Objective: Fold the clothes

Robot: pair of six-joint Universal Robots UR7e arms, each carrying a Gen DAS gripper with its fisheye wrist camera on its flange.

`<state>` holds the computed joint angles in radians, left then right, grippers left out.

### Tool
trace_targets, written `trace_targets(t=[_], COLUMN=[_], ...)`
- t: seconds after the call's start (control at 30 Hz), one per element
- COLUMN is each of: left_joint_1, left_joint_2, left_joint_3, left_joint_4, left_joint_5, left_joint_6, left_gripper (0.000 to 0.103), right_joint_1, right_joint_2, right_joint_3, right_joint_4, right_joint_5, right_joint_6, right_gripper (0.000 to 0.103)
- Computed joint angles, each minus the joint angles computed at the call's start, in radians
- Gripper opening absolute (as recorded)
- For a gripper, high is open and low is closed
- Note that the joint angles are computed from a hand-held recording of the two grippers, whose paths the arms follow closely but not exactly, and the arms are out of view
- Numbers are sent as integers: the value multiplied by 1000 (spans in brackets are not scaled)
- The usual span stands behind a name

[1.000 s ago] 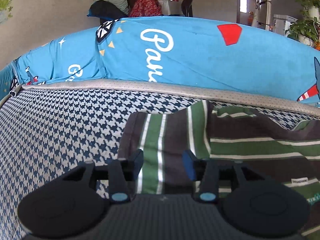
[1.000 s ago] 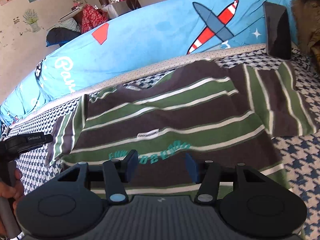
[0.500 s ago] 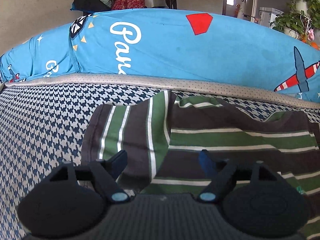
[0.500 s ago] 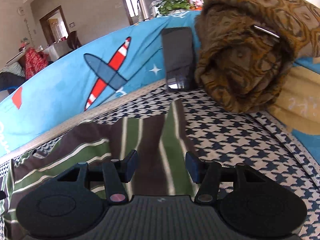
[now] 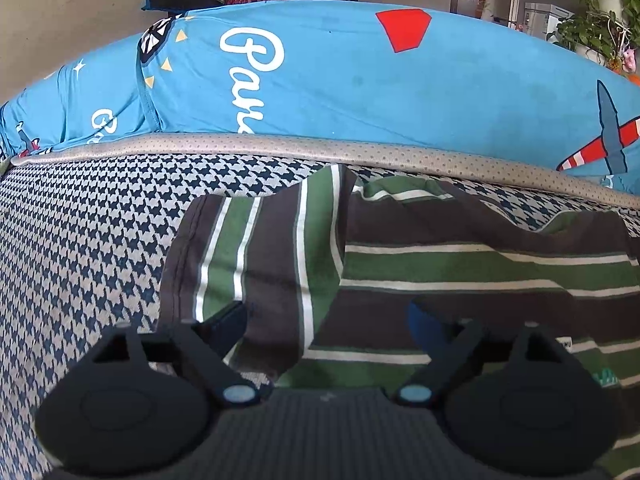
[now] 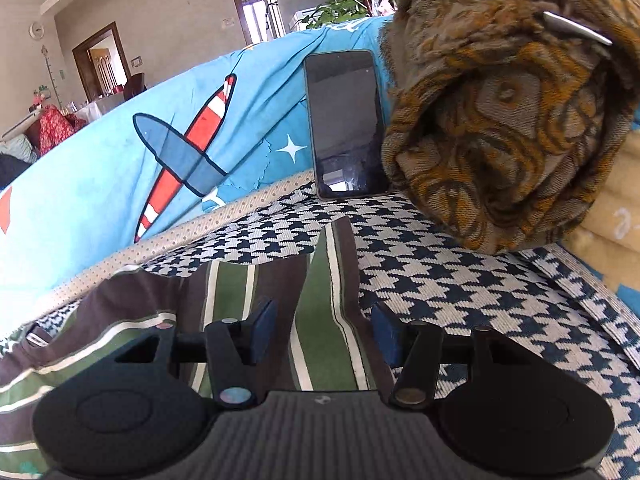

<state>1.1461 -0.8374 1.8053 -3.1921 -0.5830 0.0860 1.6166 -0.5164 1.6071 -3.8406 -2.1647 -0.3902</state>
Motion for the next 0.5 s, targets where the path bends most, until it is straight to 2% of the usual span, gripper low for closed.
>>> trace_targets(t=[0.03, 0.07, 0.1, 0.13, 0.27, 0.33, 0.43, 0.5], left_joint_1=[1, 3, 3, 3, 5, 5, 3, 1], left_joint_2=[-3, -5, -6, -6, -11, -12, -12, -11], left_joint_3=[-1, -2, -3, -3, -4, -5, -3, -2], left_joint_4=[12, 24, 29, 34, 53, 63, 68, 65], left_joint_5=[-3, -5, -4, -4, -6, -7, -5, -2], left_joint_6=[-9, -18, -23, -27, -44, -49, -48, -41], left_gripper=[87, 87, 88, 89, 91, 91, 91, 92], right_joint_1=[3, 6, 10, 14, 50, 61, 69, 66], right_joint_2=[12, 19, 24, 28, 53, 43, 57, 89], right_joint_3=[-13, -21, -29, -31, -63, -56, -87, -135], right_joint_4=[-6, -3, 1, -7, -105, -111, -86, -125], right_joint_5=[-10, -17, -23, -29, -131, -185, -304, -362], right_joint_6=[-27, -48, -69, -77, -134, -105, -106, -182], right_gripper=[39, 16, 10, 8, 7, 7, 6, 6])
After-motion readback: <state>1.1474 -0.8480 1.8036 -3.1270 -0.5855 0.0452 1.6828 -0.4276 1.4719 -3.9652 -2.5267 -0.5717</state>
